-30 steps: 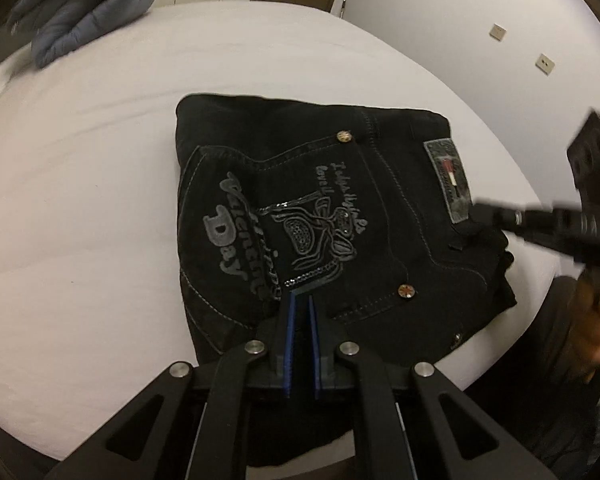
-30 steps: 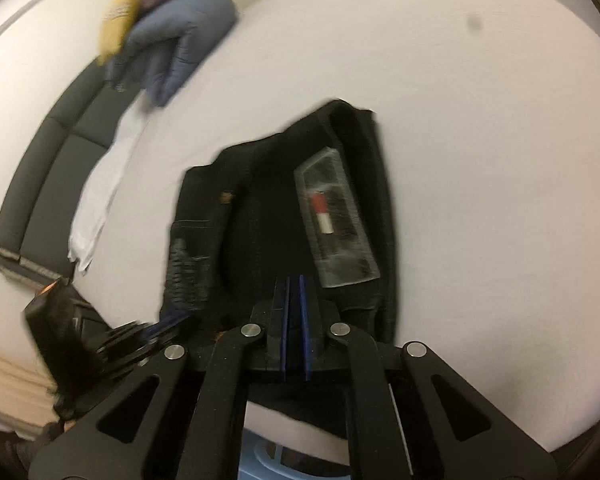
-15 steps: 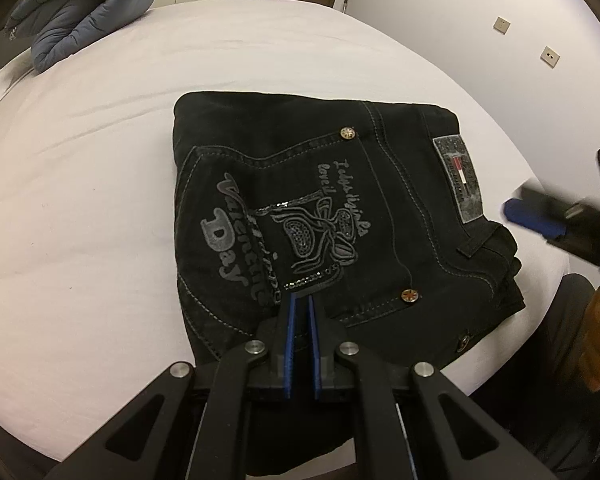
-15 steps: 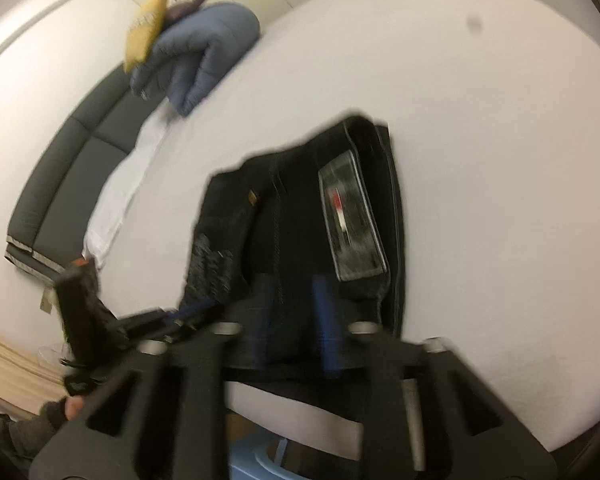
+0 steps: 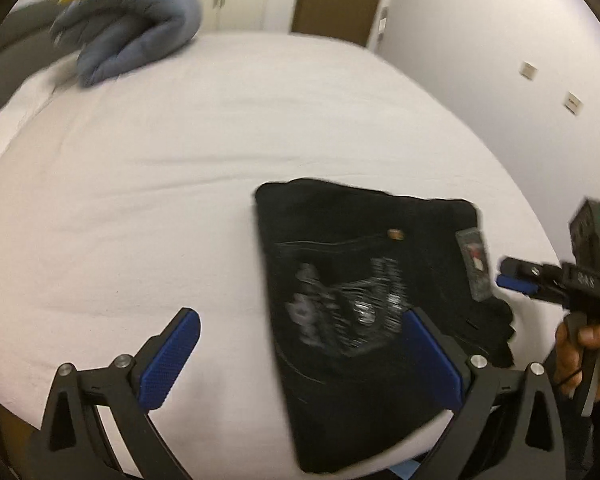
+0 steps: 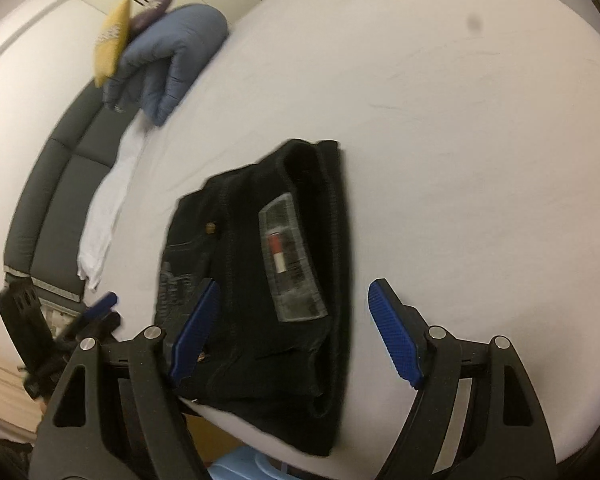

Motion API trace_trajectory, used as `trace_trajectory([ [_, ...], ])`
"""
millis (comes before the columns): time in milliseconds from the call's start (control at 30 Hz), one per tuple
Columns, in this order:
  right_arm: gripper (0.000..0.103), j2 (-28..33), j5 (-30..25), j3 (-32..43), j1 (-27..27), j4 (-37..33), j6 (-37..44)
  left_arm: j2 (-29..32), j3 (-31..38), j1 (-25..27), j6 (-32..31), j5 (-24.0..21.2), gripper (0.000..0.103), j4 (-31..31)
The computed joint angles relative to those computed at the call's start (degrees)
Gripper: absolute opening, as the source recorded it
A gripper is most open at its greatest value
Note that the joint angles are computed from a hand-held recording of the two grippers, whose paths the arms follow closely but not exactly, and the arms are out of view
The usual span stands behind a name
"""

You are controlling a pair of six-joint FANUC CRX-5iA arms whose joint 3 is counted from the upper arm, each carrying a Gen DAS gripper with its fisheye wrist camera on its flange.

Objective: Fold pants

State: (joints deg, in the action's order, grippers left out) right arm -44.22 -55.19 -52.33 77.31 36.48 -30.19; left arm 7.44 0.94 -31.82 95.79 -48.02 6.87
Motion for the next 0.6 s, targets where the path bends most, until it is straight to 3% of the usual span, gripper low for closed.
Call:
trace_trajectory([
  [133,0.076,2.4,7.03,0.61,-7.31,-6.38,5.61,6.08,3.63,2.0,-4.52,-3.41,0.093,5.99],
  [267,0.074,3.92,13.62,-0.53,-11.17,-5.98,5.96,13.82,10.51,1.57,-5.95,-10.09,0.091,8.29],
  [333,0.066,5.99,16.93,0.44,-13.69,-9.08,10.05,16.27,11.32,1.85,-6.36,-11.65,0.088,10.97],
  [400,0.055,8.19,17.24,1.77,-14.86,-10.73,12.65,16.23,9.82,2.1,-5.87,-9.7,0.086,12.71],
  [433,0.051,8.83,17.43,2.2,-15.33,-11.31,13.44,16.21,9.66,2.09,-5.91,-9.33,0.082,13.01],
  [467,0.041,9.31,17.6,2.49,-15.75,-11.93,13.99,16.24,9.38,2.13,-7.08,-9.02,0.065,14.25],
  [533,0.033,10.08,18.24,2.73,-16.16,-12.08,15.06,16.77,10.61,1.82,-6.72,-9.95,0.057,13.58],
  [600,0.026,12.61,14.4,5.18,-14.77,-11.19,16.88,17.26,12.33,1.01,-6.38,-10.86,0.045,11.48],
])
